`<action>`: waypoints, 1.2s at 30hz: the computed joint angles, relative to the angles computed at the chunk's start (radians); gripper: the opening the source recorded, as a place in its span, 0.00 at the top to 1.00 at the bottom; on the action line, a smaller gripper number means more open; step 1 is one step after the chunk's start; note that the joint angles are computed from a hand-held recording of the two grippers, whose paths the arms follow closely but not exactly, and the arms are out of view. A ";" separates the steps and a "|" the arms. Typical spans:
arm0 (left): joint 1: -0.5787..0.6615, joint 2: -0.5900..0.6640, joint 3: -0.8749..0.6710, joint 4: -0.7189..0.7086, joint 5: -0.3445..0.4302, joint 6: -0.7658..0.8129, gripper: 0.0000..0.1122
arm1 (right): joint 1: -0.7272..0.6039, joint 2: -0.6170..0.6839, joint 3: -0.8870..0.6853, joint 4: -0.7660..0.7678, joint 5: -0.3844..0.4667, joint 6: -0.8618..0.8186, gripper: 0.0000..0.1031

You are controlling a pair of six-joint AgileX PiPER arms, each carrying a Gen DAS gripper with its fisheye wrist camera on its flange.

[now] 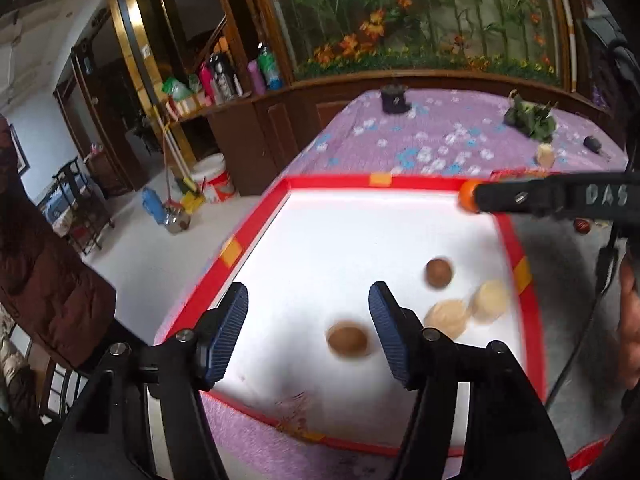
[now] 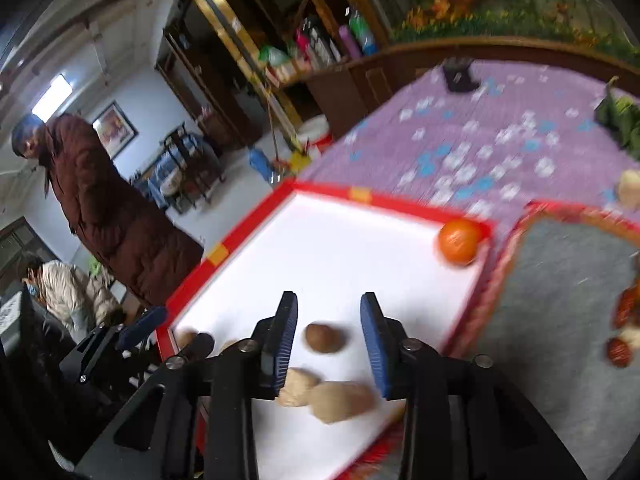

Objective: Organize fruits
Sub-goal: 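Carry both brown fruits over the white tray and open both tools, then grasp a red date with the left tool while the right tool grasps a pale block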

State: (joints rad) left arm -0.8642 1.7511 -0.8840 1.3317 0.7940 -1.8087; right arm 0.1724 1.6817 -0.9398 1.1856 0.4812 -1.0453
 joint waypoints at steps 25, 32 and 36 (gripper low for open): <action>-0.085 0.494 -0.863 -0.655 -0.189 0.951 0.42 | -0.670 0.117 -0.066 -0.177 0.292 -0.309 0.64; -0.087 0.567 -0.987 -0.771 -0.123 1.103 0.44 | -0.622 0.097 -0.037 -0.226 0.213 -0.304 0.77; -0.082 0.613 -1.077 -0.844 -0.095 1.212 0.56 | -0.688 0.118 -0.092 -0.220 0.316 -0.241 0.77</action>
